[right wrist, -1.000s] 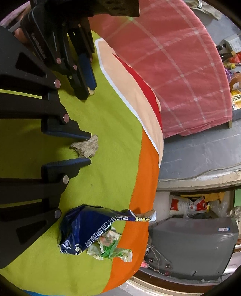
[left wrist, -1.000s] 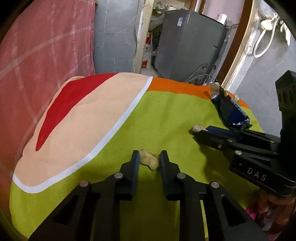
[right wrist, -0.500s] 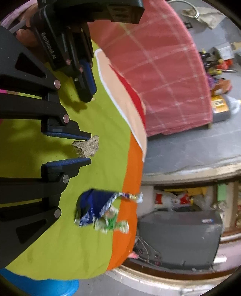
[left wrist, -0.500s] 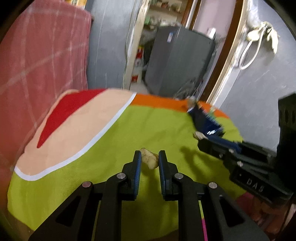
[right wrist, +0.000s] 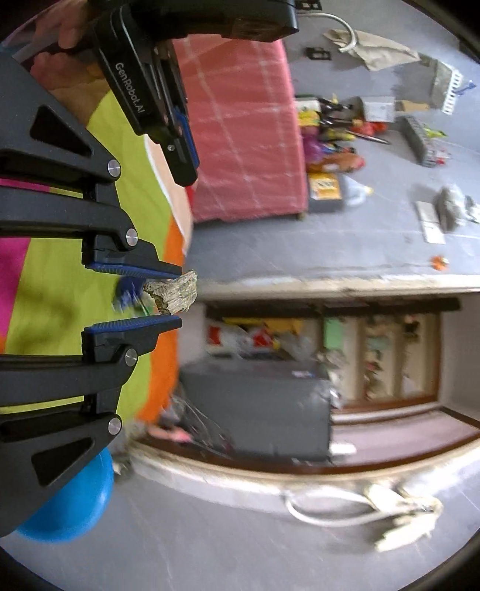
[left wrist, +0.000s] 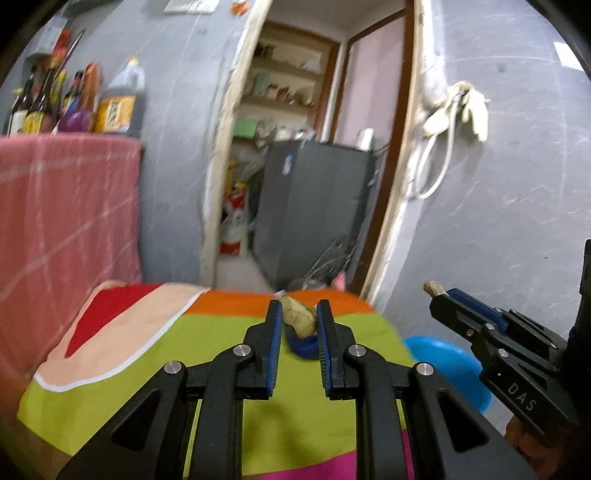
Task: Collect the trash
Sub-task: 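Carry both items over the blue basin and open both tools to drop them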
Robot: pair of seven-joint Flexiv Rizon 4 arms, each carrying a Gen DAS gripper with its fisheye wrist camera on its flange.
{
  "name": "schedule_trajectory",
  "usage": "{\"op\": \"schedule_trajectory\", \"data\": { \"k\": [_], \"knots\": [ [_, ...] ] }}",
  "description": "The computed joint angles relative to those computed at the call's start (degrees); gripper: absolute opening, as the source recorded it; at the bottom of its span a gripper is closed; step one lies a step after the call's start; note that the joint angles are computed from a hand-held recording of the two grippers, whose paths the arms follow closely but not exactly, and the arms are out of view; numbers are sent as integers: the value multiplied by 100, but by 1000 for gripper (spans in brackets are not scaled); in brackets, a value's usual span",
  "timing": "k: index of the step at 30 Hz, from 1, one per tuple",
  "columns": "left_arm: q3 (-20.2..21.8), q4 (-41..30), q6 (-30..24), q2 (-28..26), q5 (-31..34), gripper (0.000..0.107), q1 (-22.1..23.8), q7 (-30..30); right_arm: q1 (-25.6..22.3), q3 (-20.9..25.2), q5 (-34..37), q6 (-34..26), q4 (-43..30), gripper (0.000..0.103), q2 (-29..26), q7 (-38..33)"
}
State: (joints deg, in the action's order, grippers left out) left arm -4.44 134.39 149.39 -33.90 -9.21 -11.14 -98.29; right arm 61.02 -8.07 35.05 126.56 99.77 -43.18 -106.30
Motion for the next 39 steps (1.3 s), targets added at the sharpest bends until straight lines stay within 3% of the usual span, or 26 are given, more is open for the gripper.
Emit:
{"op": "schedule_trajectory", "data": {
  "k": [4, 9, 15, 26, 39],
  "knots": [
    [-91, -253, 181, -59, -220, 15, -365, 145, -13, -26, 310, 477, 289, 18, 229, -252],
    [-233, -712, 337, -250, -440, 15, -786, 376, -368, 241, 675, 1121, 648, 18, 477, -590],
    [-428, -1437, 97, -581, -475, 15, -1109, 687, -969, 618, 865, 1566, 899, 18, 587, -726],
    [-588, -2753, -1098, -1249, -518, 15, -1465, 1174, -2029, 1099, 546, 1805, 1225, 18, 318, -100],
    [-308, -3570, -2761, -1732, -1087, 15, -1900, 1576, -2266, 846, 126, 1140, 1307, 18, -71, 967]
  ]
}}
